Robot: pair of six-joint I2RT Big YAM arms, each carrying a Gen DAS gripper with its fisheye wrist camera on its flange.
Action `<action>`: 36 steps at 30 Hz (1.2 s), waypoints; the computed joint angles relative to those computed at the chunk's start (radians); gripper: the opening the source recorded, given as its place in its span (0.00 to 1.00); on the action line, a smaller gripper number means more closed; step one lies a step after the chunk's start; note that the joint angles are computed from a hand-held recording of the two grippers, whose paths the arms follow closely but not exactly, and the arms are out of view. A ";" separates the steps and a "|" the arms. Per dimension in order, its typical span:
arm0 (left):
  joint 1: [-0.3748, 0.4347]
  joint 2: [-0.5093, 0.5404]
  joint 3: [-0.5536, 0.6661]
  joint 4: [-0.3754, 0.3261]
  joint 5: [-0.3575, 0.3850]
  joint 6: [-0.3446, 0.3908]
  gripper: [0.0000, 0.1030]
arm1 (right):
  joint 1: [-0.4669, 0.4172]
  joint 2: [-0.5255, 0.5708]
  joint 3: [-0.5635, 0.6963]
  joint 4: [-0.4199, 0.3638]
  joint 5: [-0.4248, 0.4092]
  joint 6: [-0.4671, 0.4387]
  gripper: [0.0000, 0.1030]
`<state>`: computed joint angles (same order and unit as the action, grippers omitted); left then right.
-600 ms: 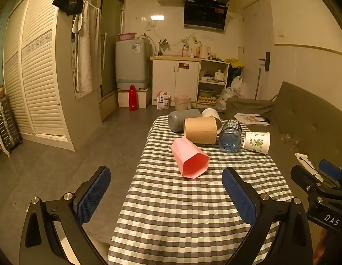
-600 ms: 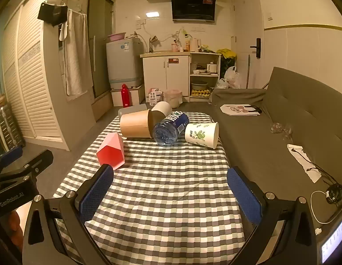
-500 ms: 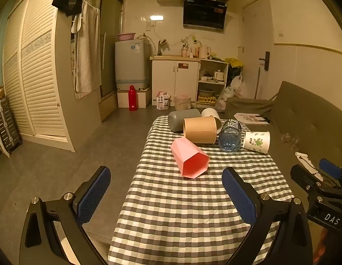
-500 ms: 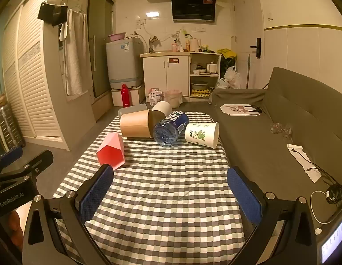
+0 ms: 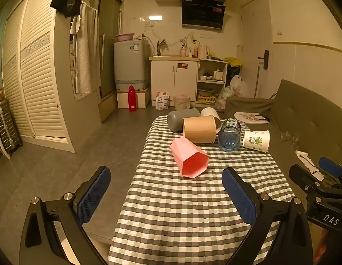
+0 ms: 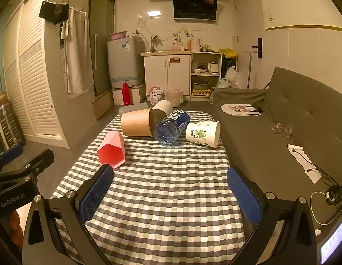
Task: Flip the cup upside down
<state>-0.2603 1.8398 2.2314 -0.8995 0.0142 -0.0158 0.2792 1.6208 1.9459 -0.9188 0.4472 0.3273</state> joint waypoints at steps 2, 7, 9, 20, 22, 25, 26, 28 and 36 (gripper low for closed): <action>0.003 0.006 0.008 -0.005 0.006 0.001 1.00 | 0.000 0.001 0.003 -0.003 0.000 0.000 1.00; 0.003 0.008 0.010 -0.006 0.005 0.001 1.00 | 0.000 0.005 0.012 -0.010 0.001 0.001 1.00; 0.003 0.008 0.011 -0.007 0.007 0.001 1.00 | -0.002 0.003 0.005 -0.008 0.001 0.000 1.00; 0.004 0.007 0.008 -0.004 0.007 0.001 1.00 | 0.001 0.013 0.004 -0.007 -0.002 -0.003 1.00; 0.003 0.007 0.008 -0.005 0.006 0.001 1.00 | 0.001 0.016 0.009 -0.010 -0.001 -0.002 1.00; 0.003 0.012 0.014 -0.009 0.006 0.002 1.00 | 0.002 0.017 0.009 -0.011 -0.001 -0.002 1.00; 0.003 0.012 0.015 -0.009 0.006 0.002 1.00 | 0.002 0.018 0.010 -0.012 -0.002 -0.002 1.00; 0.003 0.012 0.013 -0.008 0.006 0.002 1.00 | 0.002 0.018 0.011 -0.015 -0.003 -0.002 1.00; 0.003 0.011 0.011 -0.006 0.005 0.001 1.00 | 0.001 0.027 0.022 -0.026 -0.006 -0.003 1.00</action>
<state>-0.2574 1.8506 2.2428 -0.9057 0.0197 -0.0147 0.2804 1.6481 1.9681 -0.9444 0.4415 0.3246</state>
